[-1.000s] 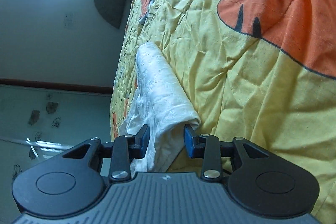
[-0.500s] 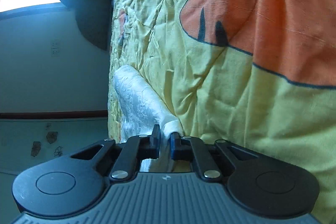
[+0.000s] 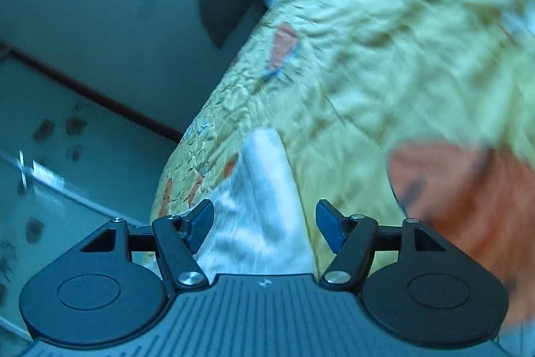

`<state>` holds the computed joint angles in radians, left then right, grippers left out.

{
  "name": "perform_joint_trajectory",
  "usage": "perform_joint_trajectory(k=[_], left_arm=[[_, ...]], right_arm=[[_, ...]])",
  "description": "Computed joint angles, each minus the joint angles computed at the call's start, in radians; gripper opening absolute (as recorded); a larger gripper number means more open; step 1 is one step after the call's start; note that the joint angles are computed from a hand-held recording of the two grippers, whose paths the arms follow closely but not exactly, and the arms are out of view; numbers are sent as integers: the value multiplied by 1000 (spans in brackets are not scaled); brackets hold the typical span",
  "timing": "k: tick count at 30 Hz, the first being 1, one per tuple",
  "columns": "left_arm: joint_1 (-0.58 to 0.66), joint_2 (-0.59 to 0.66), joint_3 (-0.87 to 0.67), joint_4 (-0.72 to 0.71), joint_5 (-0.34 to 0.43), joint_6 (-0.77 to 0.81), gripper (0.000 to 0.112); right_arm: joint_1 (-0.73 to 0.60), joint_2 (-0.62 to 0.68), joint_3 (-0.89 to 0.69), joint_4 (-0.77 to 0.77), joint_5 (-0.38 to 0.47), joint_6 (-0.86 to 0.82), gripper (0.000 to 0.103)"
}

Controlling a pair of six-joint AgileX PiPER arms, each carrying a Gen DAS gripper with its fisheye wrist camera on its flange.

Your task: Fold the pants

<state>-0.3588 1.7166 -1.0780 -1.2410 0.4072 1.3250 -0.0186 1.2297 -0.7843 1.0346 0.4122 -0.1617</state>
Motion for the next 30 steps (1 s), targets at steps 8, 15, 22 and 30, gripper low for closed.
perform_joint_trajectory(k=[8,15,22,30], left_arm=[[-31,-18,97,-232,-94,269,78],[-33,-7,113,-365,-91,416,79],[-36,-23,128,-390,-106,430,81],[117,-261,304,-383,-66,224,83]], right_arm=[[85,474,-451,-446,68,197,68],[63,517,-404,-107,13,-104,19],[88,459,-343,-107,-69,-22,29],[242,365,-391,-101,-74,-131,66]])
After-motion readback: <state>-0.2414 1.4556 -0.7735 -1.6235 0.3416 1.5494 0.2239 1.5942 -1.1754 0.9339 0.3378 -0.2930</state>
